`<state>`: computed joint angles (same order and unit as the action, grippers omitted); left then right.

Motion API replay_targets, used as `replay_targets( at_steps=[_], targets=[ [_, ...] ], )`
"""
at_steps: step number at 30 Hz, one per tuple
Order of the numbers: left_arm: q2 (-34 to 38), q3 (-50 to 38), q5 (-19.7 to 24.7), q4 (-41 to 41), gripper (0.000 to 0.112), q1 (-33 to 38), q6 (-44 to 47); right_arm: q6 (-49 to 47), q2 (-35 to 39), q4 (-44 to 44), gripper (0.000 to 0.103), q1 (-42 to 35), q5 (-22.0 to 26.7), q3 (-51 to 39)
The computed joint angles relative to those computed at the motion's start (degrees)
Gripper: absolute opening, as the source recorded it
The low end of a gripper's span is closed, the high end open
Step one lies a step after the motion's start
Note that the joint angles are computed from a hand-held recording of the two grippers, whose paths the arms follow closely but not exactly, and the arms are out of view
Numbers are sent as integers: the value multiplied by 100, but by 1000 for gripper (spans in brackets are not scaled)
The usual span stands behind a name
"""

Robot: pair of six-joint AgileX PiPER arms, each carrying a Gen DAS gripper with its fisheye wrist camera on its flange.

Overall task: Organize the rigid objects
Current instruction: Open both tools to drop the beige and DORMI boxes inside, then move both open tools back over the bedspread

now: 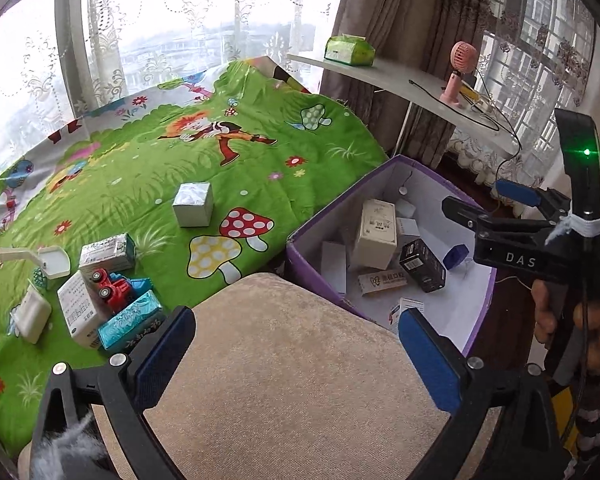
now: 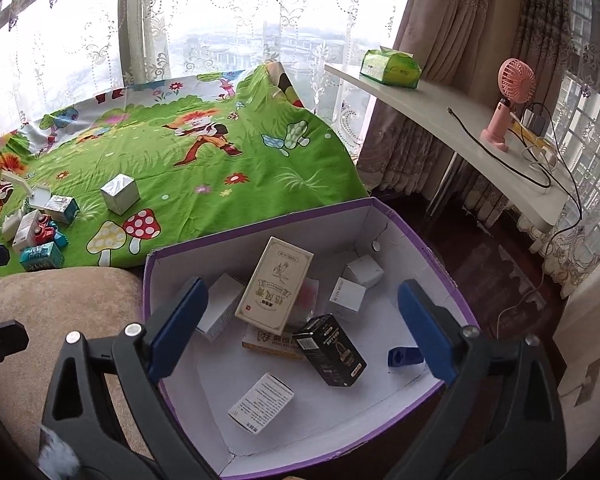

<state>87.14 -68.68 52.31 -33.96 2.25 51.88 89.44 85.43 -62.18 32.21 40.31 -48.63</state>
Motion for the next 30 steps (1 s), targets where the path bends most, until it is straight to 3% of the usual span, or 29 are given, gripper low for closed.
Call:
replay_targets(
  at_steps=[4, 7, 15, 21, 30],
  targets=[
    [80, -55, 173, -152, 102, 158, 105, 365, 61, -314, 101, 200, 312, -42],
    [109, -60, 183, -177, 102, 219, 52, 506, 93, -543, 101, 279, 229, -7],
    [284, -244, 293, -500, 99, 785, -11, -59, 94, -118, 101, 21, -1291, 43],
    [583, -552, 351, -695, 91, 1498, -34, -193, 409, 20, 101, 119, -1530, -210],
    [1264, -1236, 228, -537, 91, 2336, -336, -1184, 965, 929, 101, -2, -1878, -851]
  ],
)
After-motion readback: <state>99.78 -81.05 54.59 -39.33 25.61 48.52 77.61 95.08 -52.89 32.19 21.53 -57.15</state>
